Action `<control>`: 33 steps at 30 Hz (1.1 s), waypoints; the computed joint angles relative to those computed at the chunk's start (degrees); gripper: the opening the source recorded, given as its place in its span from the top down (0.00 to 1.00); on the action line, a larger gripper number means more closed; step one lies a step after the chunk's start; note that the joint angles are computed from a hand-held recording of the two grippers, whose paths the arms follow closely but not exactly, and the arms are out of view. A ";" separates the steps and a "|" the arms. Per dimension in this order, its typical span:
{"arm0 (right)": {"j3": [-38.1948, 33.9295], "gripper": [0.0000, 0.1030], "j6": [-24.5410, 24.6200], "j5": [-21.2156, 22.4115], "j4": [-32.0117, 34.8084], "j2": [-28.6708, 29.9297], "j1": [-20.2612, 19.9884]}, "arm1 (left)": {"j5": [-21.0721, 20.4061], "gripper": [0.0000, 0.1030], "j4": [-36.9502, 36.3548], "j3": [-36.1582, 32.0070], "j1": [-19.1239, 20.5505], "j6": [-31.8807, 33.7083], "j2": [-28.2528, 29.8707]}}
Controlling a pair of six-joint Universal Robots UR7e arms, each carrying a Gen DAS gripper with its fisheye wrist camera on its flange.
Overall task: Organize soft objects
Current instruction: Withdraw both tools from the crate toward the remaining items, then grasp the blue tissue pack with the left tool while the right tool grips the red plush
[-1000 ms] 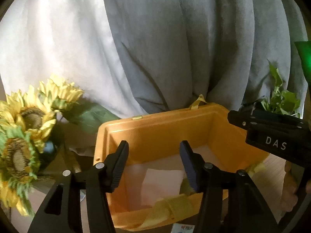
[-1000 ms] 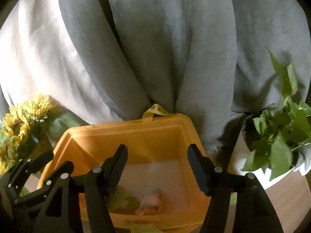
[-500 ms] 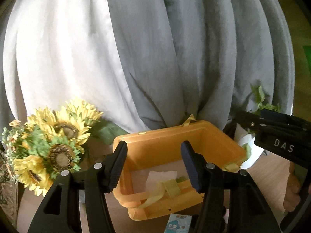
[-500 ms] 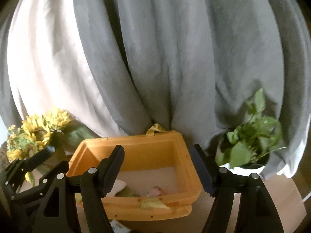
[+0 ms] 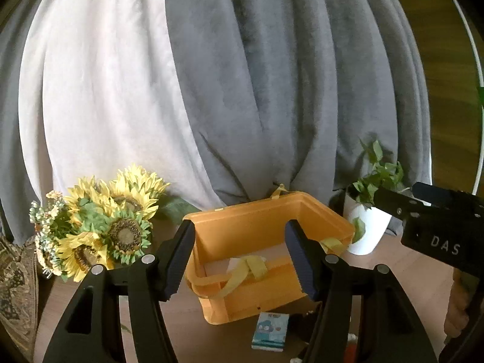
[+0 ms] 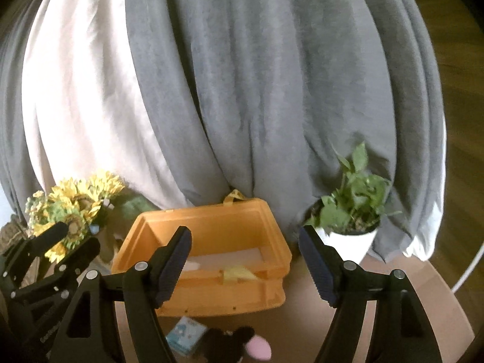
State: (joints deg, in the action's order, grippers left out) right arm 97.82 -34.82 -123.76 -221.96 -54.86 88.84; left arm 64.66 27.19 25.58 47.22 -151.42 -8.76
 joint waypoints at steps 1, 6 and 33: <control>0.91 0.28 0.21 -0.58 -0.66 -0.21 0.21 | 0.07 0.41 -1.03 2.16 -0.13 0.11 -1.08; 4.82 0.28 1.01 -2.86 -4.47 -0.98 1.04 | 1.36 0.40 -4.11 11.31 -0.44 -0.06 -5.74; 15.68 0.28 16.68 -12.74 -10.14 2.35 1.02 | 3.44 0.39 -3.30 22.84 2.38 2.07 -9.75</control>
